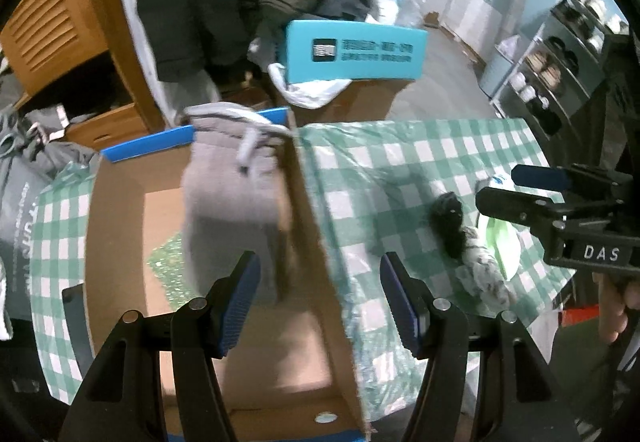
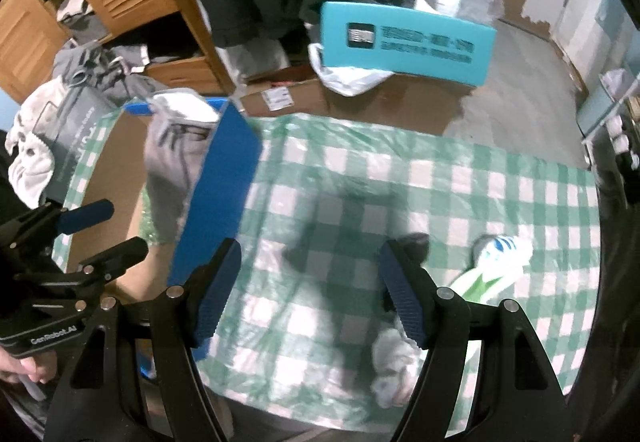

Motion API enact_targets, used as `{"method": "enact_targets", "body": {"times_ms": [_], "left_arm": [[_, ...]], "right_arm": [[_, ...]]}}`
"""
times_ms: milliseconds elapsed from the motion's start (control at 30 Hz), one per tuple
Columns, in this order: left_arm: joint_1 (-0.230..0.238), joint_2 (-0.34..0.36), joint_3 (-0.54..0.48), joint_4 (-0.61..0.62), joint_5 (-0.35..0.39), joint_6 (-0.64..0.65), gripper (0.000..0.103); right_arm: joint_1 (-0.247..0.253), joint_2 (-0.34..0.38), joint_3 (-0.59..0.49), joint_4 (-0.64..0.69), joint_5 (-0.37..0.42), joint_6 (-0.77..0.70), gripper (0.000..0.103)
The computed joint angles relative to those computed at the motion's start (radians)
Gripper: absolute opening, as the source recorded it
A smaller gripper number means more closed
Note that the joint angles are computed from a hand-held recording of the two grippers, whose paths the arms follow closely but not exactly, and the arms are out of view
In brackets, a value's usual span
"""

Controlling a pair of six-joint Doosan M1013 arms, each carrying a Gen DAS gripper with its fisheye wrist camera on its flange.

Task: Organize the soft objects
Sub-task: 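Release the scrubber with the left tool while the right tool drops the glove into the box, then move both tools back over the table toward the black knit item and green cloth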

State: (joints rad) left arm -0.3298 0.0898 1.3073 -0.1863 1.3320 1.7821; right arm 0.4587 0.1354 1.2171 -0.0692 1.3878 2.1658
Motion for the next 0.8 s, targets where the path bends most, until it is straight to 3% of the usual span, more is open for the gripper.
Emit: {"method": "enact_targets", "body": {"times_ms": [800], "left_arm": [[-0.141, 0.024, 0.031, 0.013, 0.073, 0.007, 0.068]], "right_arm": [[-0.101, -0.157, 0.241, 0.003, 0.021, 0.048, 0.073]]}}
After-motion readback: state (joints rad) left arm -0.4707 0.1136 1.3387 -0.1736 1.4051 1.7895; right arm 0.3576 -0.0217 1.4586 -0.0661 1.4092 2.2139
